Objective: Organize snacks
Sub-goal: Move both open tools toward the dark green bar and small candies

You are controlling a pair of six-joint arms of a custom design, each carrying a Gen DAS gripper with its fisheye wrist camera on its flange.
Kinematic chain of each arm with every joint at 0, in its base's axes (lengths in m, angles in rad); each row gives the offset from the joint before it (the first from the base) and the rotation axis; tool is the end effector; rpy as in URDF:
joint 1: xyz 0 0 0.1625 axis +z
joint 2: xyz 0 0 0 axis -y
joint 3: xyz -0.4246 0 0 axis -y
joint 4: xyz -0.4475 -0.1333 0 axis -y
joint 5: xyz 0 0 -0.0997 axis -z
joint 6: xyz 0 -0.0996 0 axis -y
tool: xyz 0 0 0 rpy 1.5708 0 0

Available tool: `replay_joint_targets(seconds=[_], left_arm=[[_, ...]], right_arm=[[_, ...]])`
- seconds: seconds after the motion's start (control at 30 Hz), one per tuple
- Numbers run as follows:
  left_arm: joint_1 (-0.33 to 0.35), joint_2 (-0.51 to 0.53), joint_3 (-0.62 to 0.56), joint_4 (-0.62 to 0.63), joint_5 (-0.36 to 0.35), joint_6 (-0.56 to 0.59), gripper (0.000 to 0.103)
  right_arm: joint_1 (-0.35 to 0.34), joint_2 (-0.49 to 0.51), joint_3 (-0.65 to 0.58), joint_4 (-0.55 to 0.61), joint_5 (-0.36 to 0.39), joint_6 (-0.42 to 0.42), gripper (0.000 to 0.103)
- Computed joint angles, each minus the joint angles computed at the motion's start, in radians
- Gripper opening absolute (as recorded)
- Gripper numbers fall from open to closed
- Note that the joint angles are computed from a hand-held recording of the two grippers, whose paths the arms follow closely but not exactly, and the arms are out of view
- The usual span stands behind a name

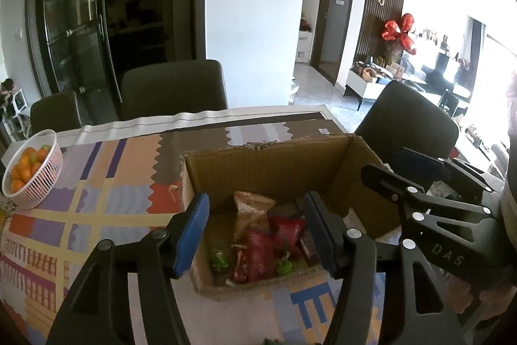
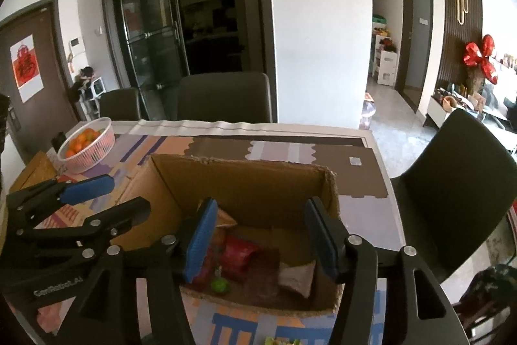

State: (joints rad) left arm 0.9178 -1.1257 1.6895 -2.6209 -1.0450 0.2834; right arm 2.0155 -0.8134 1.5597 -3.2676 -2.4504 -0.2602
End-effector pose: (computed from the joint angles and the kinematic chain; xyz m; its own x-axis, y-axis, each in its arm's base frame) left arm -0.2733 -0.6590 0.2770 -0.6462 0.5220 -0.5567 0.7477 0.5793 -0.3246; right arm 0.3650 -0.6346 0.2114 -0.7524 0.1469 0.6421 -0.4591 0.5821 -0.6711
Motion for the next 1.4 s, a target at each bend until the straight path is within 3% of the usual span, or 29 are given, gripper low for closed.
replay_joint_targets(seconds=[0.23, 0.67, 1.1, 1.4], left_arm=[[-0.022, -0.098, 0.094, -0.032, 0.009, 0.008, 0.061], [-0.051, -0.292, 0.278, -0.027, 0.061, -0.044, 0.061], [-0.046, -0.406, 0.412, 0.030, 0.139, -0.070, 0.061], [-0.002, -0.409, 0.442, 0.120, 0.126, -0.102, 0.061]], right_arm=[[0.042, -0.025, 0.065, -0.078, -0.009, -0.042, 0.058], [0.121, -0.037, 0.163, -0.110, -0.020, -0.083, 0.058], [0.126, -0.058, 0.258, 0.073, 0.021, 0.043, 0.060], [0.096, -0.059, 0.290, 0.212, 0.077, 0.110, 0.060]])
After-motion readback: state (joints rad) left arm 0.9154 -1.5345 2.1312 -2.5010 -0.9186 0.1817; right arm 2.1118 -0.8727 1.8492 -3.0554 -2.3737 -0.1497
